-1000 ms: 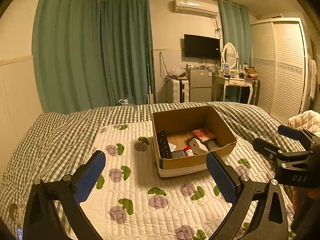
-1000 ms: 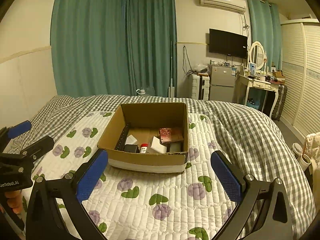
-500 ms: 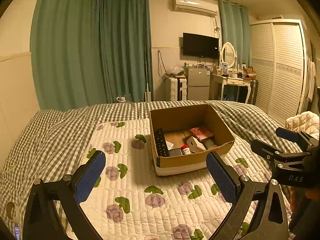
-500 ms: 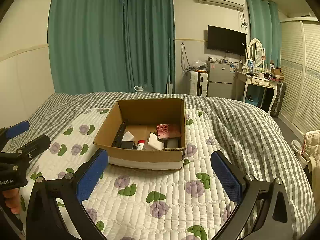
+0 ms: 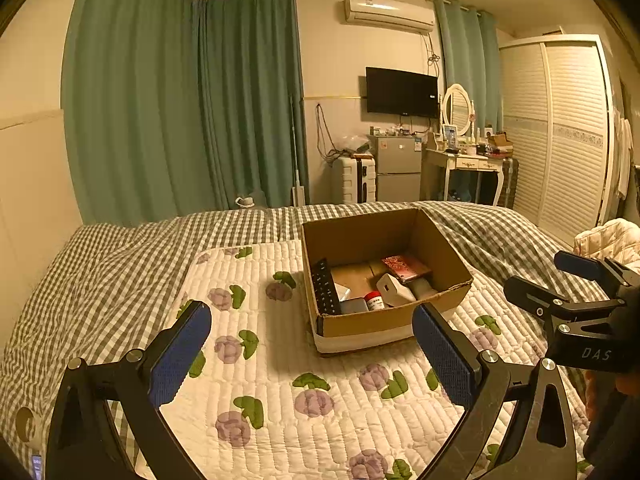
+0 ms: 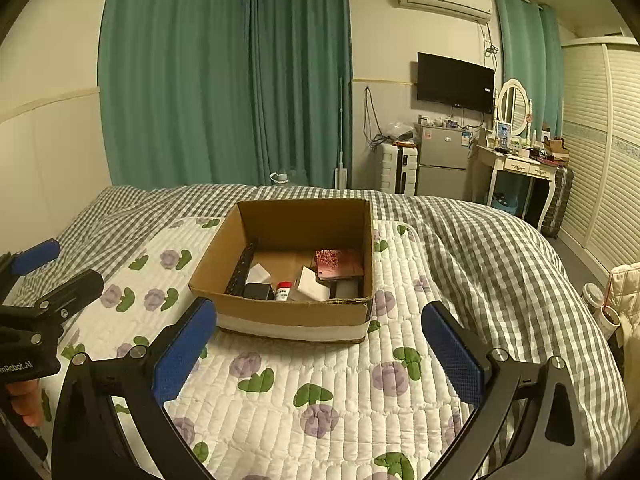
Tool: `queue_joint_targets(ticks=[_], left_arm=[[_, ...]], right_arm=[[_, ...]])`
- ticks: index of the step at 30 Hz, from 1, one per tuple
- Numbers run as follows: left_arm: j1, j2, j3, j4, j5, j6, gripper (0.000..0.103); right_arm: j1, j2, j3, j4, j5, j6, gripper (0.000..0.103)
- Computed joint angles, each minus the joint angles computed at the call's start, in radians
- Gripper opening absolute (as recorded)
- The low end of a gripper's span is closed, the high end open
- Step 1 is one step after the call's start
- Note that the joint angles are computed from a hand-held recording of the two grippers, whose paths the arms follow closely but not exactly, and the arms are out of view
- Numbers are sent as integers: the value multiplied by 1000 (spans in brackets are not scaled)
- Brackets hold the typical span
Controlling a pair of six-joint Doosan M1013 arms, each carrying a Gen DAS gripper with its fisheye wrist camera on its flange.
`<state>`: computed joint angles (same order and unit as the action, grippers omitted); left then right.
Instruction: Organize rigid objects
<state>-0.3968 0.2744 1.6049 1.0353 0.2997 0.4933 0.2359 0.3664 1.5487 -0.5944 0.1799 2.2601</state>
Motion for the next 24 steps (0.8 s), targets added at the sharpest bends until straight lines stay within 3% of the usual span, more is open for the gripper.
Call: queue_joint_targets(ticks=[24], left_arm=[[0,3,-1,2,6,-1,103]], right_arm=[[6,2,2,-44,11,40,103]])
